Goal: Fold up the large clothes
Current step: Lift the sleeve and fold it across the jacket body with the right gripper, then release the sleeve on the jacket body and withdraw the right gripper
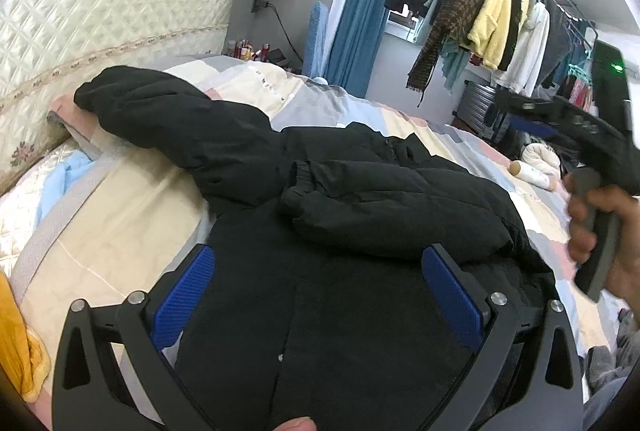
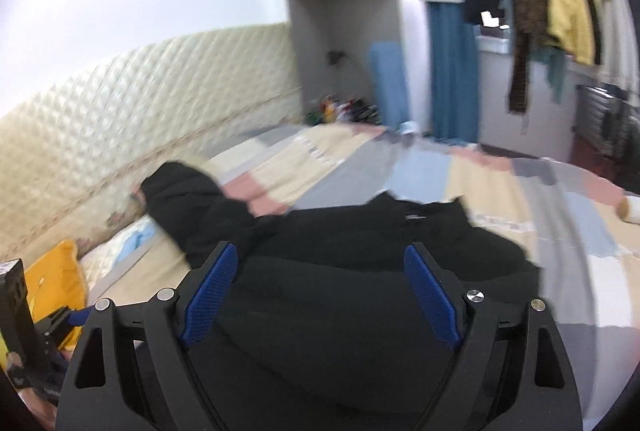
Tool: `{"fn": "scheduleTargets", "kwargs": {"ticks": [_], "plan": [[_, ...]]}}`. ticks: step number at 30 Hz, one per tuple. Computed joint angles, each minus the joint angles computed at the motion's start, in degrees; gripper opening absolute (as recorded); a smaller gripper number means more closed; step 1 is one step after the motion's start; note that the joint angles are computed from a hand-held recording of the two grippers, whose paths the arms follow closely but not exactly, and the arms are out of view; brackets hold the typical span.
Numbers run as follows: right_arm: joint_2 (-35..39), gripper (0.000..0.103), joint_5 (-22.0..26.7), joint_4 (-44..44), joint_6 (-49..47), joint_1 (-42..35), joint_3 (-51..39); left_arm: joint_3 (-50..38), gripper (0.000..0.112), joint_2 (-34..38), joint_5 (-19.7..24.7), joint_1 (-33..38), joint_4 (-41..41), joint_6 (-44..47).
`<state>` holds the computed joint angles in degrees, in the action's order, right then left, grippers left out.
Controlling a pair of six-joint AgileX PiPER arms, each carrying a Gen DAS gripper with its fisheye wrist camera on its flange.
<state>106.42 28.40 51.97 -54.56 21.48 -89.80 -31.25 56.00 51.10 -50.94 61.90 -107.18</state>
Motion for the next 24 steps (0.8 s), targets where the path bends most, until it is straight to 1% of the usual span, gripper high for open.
{"fn": "scheduleTargets", "kwargs": {"ticks": [5,8,12,14,16,17,20,22,24], "plan": [[-3.71,0.085,-0.28,10.05,-9.13,-8.17,6.28,-2.21,0.103,2.53,3.98,-3.39,-0.18,0.19],[-4.19,0.085,-0.69,13.75,-13.49,-12.24,9.55,-2.72,0.103,3.14,3.95,-4.06,-0.39,-0.13],[-3.5,0.085,-1.16,17.59,-18.12,-16.13,13.36,-4.14,0.103,5.65,5.13,-5.5,-0.81,-0.22],[-2.13,0.084,-1.07,17.53,-18.29,-17.91,14.01,-5.14,0.103,7.06,6.0,-5.91,-1.13,0.65],[0.02,0.08,-0.98,14.32,-15.52,-19.24,13.23,-5.41,0.103,7.58,6.69,-6.3,-0.68,0.37],[1.29,0.079,-1.35,11.33,-13.09,-19.66,12.42,-5.44,0.103,7.69,6.44,-5.9,-0.76,0.3],[4.64,0.071,-0.79,8.36,-10.12,-21.3,11.0,-5.4,0.103,7.86,4.87,-3.99,-1.69,-0.2],[6.94,0.065,-0.49,4.2,-5.88,-21.72,9.49,-5.18,0.103,7.65,3.16,-2.52,-2.24,-0.31],[8.97,0.063,-0.84,1.23,-3.38,-21.88,8.46,-5.24,0.103,8.09,3.14,-2.21,-2.44,-0.55]]}}
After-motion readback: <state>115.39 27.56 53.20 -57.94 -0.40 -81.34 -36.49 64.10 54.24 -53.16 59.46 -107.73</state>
